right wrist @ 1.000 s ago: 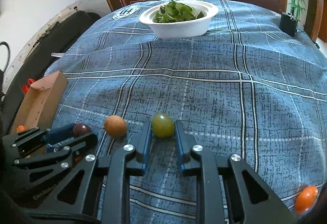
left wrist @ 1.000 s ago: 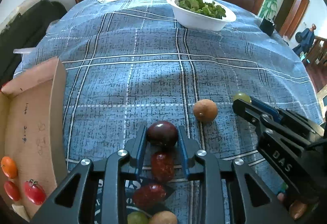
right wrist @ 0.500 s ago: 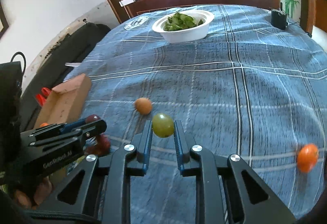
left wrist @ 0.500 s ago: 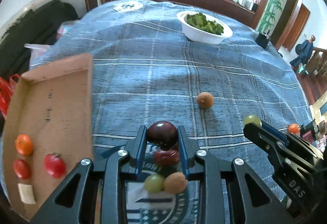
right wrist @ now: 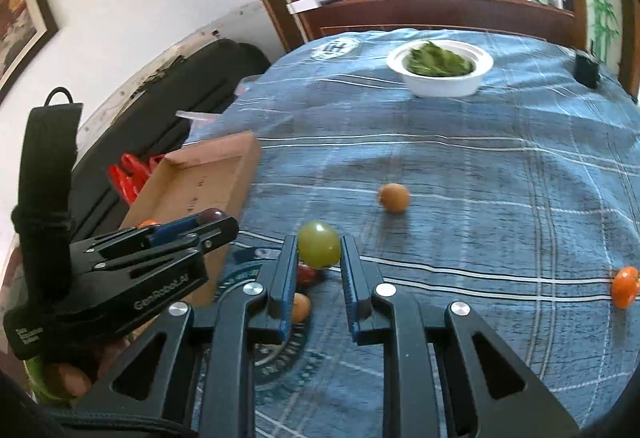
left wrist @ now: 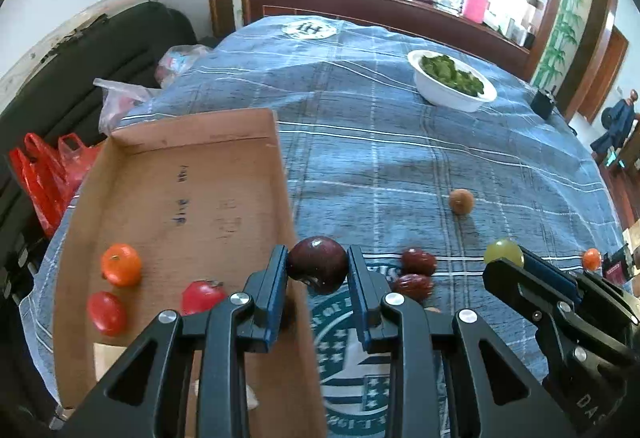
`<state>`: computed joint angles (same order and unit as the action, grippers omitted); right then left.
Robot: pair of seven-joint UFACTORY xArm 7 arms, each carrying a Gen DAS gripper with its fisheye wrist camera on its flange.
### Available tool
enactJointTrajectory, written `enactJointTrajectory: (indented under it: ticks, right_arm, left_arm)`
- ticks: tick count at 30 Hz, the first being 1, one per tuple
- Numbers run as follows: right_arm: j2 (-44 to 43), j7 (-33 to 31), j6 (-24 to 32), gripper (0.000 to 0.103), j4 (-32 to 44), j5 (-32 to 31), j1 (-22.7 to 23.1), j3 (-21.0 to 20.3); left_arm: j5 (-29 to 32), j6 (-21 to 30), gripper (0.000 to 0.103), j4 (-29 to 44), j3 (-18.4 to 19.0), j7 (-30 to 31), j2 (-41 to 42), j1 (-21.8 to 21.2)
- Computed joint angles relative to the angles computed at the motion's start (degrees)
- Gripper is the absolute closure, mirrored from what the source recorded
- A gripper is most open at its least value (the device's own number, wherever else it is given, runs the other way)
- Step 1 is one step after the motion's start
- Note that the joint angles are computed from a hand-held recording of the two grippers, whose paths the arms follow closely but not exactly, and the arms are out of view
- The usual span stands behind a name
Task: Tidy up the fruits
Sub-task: 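Carry the dark plum and green grape over the tray with both grippers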
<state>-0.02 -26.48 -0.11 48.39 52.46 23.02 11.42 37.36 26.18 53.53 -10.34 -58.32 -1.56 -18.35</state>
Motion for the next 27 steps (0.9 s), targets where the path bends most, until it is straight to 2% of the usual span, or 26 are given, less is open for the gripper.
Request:
enactJointTrajectory:
  ticks: [17,27]
  right_arm:
    - [2.8,19.7,0.2,0.08,2.2,-23.4,0.2,2.3]
    - [5.7,23.6,1.6,0.08,5.4,-28.9,-1.1,4.4]
  left_arm:
    - [-1.7,-2.7,0.075,-4.9,-0.2,1.4,-4.2,3.9]
    - [-3.0,-2.7,0.075,-6.4,-0.1,2.7,-5.4,6.0]
